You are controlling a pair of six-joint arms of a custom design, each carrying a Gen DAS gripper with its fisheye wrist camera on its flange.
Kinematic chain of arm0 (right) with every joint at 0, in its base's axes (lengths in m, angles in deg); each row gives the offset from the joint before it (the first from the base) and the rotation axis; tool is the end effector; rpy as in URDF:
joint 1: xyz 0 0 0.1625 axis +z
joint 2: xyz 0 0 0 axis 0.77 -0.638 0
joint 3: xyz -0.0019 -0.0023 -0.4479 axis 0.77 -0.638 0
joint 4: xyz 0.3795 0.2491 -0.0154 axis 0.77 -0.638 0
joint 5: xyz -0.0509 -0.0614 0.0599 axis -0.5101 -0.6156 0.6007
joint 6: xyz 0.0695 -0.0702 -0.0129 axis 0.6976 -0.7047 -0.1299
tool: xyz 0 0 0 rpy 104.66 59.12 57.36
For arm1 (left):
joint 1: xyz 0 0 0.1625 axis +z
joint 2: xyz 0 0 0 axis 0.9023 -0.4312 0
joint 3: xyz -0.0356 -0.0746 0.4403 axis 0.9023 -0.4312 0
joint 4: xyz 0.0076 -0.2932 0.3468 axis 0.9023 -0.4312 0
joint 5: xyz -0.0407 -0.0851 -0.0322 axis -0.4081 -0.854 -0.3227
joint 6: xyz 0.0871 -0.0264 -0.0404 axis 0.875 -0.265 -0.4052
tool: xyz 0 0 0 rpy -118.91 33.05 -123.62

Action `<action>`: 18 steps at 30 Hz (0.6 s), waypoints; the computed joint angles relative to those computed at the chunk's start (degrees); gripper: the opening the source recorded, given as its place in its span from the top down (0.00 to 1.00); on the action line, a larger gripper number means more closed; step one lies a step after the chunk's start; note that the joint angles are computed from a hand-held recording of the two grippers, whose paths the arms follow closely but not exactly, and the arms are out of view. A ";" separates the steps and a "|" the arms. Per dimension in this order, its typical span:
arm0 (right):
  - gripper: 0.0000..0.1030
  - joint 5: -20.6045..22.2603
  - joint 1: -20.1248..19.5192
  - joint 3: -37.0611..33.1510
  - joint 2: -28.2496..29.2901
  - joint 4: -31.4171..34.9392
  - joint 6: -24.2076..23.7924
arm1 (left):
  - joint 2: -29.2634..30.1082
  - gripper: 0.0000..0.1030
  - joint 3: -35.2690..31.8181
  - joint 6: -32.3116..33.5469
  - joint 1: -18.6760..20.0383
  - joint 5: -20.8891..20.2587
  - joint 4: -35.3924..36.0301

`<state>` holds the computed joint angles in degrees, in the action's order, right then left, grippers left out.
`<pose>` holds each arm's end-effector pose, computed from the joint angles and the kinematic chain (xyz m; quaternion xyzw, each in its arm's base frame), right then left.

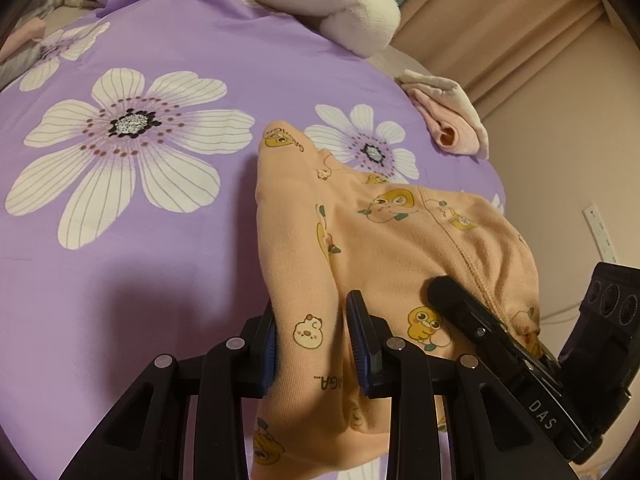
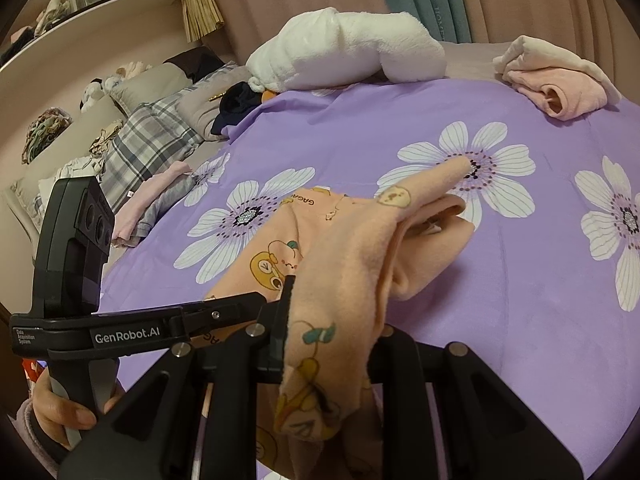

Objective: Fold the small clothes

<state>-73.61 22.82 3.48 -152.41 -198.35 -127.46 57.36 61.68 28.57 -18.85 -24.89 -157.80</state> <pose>-0.0679 -0.7274 0.3008 0.3720 -0.9024 0.2012 0.0831 -0.3571 -0.6463 -0.1044 -0.0676 0.9256 -0.3518 0.1221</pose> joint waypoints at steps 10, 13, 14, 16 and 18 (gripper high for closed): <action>0.80 -0.69 0.44 0.04 0.81 -0.93 -0.40 | -0.07 0.71 0.18 -0.09 0.32 0.30 0.10; 0.80 -1.05 0.44 0.03 1.06 -1.17 -0.17 | -0.01 0.71 -0.01 -0.38 0.38 0.52 0.97; 0.80 -1.32 0.45 0.05 1.14 -1.21 0.08 | 0.04 0.71 -0.14 -0.51 0.41 0.60 1.32; 0.80 -1.78 0.46 0.01 1.33 -1.24 0.48 | 0.16 0.71 -0.39 -0.72 0.50 0.81 2.03; 0.79 -2.66 0.44 -0.21 1.67 -1.11 0.92 | 0.27 0.71 -0.48 -1.09 0.66 0.65 2.52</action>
<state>-76.27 23.26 3.27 -150.74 -199.46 -126.54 57.62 61.20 27.49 -18.19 -24.24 -155.29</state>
